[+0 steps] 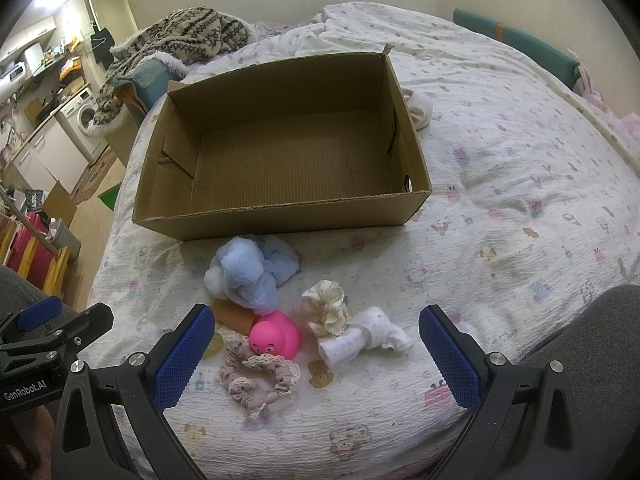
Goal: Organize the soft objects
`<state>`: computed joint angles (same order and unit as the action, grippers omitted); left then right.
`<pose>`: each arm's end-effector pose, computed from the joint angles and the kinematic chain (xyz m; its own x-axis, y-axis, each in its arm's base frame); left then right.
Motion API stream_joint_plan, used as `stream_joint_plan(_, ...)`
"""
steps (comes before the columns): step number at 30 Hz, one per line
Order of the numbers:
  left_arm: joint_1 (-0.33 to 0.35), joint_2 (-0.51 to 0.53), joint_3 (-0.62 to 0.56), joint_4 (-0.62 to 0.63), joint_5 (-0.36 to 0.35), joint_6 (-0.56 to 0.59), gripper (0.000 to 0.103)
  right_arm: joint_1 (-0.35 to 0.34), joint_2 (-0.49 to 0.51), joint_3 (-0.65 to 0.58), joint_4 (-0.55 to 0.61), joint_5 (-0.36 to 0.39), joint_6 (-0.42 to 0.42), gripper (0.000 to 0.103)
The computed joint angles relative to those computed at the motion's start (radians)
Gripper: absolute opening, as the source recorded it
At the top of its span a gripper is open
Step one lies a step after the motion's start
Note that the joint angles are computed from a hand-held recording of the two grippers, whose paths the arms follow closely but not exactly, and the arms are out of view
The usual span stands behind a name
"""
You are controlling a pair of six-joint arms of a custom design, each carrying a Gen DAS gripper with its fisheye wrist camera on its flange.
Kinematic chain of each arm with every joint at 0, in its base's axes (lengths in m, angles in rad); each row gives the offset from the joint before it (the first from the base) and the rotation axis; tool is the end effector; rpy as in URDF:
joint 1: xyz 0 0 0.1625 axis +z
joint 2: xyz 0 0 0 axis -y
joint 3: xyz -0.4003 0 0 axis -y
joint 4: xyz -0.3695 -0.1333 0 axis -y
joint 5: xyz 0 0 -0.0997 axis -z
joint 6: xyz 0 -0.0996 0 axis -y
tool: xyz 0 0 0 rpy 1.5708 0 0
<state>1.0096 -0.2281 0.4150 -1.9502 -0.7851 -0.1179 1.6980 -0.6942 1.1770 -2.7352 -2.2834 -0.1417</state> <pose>-0.2875 -0.8402 0.1343 -0.7273 0.1621 -0.6669 0.4399 0.8560 -0.2717 0.1640 -0.7450 0.2513 -0.7808 0.2007 0.5916 -0.2109 0.8067 -0.5520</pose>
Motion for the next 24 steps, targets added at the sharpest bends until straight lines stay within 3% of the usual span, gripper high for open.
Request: stream_joint_plan(24,0.0,0.004,-0.01,0.011,0.0,-0.003,0.103,0.001,0.002,-0.003,0.003,-0.002,0.002,0.103)
